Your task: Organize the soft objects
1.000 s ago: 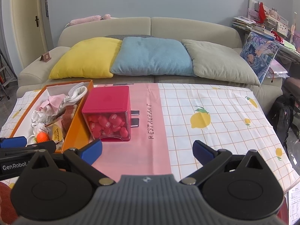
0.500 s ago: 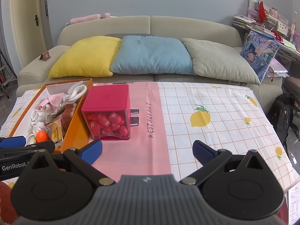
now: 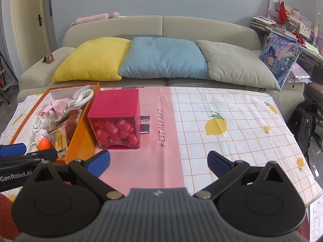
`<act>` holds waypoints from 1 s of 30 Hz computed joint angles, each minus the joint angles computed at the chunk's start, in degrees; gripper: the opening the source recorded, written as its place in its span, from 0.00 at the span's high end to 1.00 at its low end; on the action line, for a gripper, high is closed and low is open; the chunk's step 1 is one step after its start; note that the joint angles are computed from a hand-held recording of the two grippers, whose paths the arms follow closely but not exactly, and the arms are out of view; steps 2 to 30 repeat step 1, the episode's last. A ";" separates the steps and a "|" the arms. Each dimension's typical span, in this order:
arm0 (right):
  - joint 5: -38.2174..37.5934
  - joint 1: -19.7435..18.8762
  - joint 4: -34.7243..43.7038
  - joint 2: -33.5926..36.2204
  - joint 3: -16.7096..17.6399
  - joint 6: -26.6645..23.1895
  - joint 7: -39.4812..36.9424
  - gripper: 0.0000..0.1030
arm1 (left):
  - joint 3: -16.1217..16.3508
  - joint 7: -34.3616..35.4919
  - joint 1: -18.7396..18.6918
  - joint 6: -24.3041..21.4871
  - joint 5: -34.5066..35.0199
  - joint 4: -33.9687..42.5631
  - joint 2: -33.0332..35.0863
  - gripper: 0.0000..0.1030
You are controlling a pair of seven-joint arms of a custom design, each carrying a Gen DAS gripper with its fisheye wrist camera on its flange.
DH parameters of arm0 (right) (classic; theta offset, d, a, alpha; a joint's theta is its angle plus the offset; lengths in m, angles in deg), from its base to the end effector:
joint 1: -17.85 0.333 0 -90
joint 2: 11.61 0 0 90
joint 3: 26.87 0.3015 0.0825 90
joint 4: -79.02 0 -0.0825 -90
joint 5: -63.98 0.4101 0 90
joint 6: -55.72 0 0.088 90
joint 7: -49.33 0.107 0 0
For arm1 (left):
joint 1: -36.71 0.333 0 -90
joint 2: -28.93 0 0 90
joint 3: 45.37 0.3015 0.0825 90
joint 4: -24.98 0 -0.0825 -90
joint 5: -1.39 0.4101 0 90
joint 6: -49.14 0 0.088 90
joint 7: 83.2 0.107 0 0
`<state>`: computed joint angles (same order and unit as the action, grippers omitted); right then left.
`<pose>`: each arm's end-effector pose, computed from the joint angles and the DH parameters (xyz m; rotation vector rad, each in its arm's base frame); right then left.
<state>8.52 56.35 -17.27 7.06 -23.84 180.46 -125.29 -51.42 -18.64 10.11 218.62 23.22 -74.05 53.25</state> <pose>0.5416 0.4336 0.4181 -1.3577 2.1220 -0.9165 0.6004 -0.4026 0.4050 -1.3771 2.1785 -0.9824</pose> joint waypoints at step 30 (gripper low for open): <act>0.01 0.00 0.02 0.01 0.00 0.00 -0.01 0.03 | 0.02 -0.06 -0.01 -0.04 -0.05 0.01 -0.01 0.15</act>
